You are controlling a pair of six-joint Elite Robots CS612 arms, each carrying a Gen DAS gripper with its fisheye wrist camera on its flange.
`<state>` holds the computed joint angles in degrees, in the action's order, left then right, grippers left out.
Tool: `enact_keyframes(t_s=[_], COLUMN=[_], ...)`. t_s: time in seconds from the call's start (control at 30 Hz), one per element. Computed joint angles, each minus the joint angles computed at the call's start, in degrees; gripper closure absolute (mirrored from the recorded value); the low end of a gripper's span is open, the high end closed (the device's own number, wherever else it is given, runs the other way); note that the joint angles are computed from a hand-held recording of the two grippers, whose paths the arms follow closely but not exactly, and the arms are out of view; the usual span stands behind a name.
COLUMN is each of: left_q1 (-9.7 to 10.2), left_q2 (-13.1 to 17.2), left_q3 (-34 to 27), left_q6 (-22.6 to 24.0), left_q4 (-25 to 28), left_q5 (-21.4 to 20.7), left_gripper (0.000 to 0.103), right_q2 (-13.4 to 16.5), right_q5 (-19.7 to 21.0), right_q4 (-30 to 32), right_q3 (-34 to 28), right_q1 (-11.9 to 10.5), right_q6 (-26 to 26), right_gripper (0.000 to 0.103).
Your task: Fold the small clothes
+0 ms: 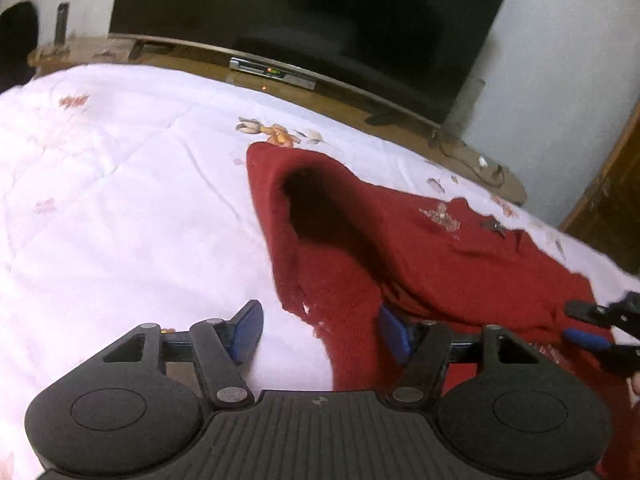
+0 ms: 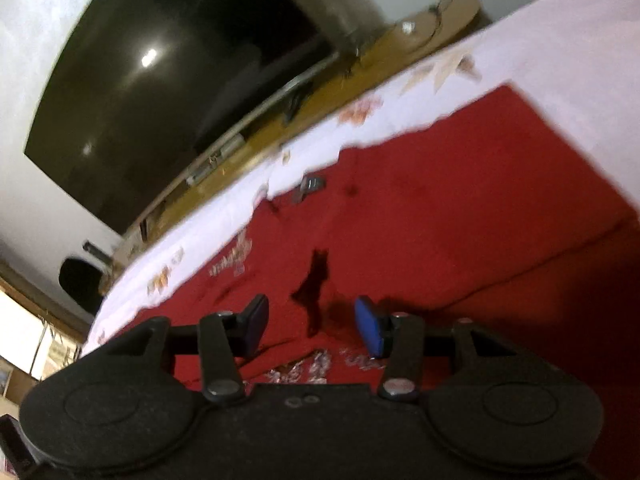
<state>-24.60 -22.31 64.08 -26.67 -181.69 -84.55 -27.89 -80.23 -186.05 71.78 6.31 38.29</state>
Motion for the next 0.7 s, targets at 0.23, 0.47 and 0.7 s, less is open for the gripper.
enact_keyframes(t_s=[0.23, 0.47, 0.7], left_q1=[-0.53, -0.44, -0.2], left_q2=[0.06, 0.11, 0.29], left_q3=[-0.94, -2.19, -2.87], left_q6=[4.44, 7.61, 9.17], left_q4=[1.56, 3.99, 4.45], left_q5=[1.92, 2.79, 1.34], left_gripper=[0.038, 0.06, 0.075], right_q2=[1.38, -2.09, -3.67], right_q5=[-1.18, -12.23, -14.24], right_q4=[4.76, -5.93, -3.75], right_q3=[-4.12, 0.54, 3.07], right_q1=[1.31, 1.34, -0.52], right_q6=[-9.64, -19.54, -21.06], right_gripper=[0.094, 0.095, 0.094])
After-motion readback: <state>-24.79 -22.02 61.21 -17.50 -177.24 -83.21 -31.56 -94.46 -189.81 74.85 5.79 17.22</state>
